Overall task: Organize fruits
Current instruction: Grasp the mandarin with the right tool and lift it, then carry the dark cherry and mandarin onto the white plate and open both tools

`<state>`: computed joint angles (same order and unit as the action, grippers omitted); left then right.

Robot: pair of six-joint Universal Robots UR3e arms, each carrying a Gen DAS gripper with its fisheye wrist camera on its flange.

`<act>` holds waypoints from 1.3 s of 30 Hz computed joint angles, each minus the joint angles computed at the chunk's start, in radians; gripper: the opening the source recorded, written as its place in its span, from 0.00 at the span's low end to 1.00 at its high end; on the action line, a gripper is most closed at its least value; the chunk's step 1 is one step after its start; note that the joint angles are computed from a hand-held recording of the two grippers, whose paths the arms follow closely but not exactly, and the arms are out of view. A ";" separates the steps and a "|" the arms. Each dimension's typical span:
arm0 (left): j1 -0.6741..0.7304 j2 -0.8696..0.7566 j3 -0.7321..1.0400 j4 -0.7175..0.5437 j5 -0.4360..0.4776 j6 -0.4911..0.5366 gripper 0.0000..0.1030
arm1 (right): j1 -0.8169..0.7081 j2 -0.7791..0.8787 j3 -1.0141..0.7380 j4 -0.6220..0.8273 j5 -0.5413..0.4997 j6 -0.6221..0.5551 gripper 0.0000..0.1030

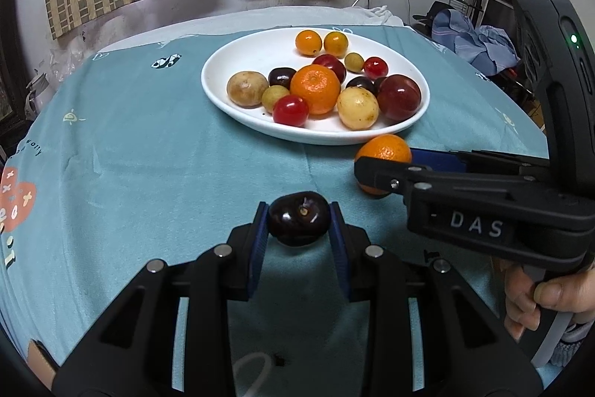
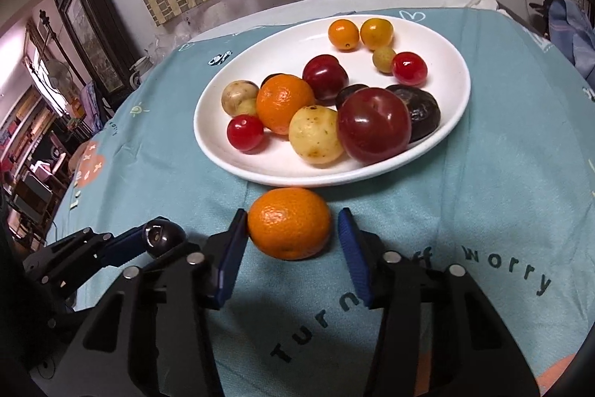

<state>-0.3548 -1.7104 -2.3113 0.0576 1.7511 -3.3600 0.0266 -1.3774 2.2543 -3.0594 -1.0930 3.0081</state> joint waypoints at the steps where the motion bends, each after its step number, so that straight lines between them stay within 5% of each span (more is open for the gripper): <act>1: 0.000 -0.002 0.002 -0.001 0.001 0.000 0.32 | 0.007 0.000 0.000 -0.006 -0.011 -0.002 0.44; 27: 0.053 -0.031 -0.011 -0.003 -0.088 0.010 0.32 | -0.051 -0.176 0.181 0.000 0.010 -0.089 0.43; 31: 0.015 0.017 -0.037 0.059 -0.031 0.004 0.32 | -0.174 -0.374 0.296 0.019 0.114 -0.117 0.43; 34: 0.022 0.106 -0.063 0.077 -0.011 -0.010 0.31 | -0.329 -0.611 0.360 0.161 0.238 -0.170 0.43; 39: 0.054 0.170 0.077 -0.083 0.030 0.055 0.31 | -0.411 -0.661 0.236 0.294 0.286 -0.190 0.43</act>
<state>-0.3008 -1.5406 -2.2342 -0.0249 1.7813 -3.3048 -0.3842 -2.0386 2.4900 -2.7655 -0.8074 2.8184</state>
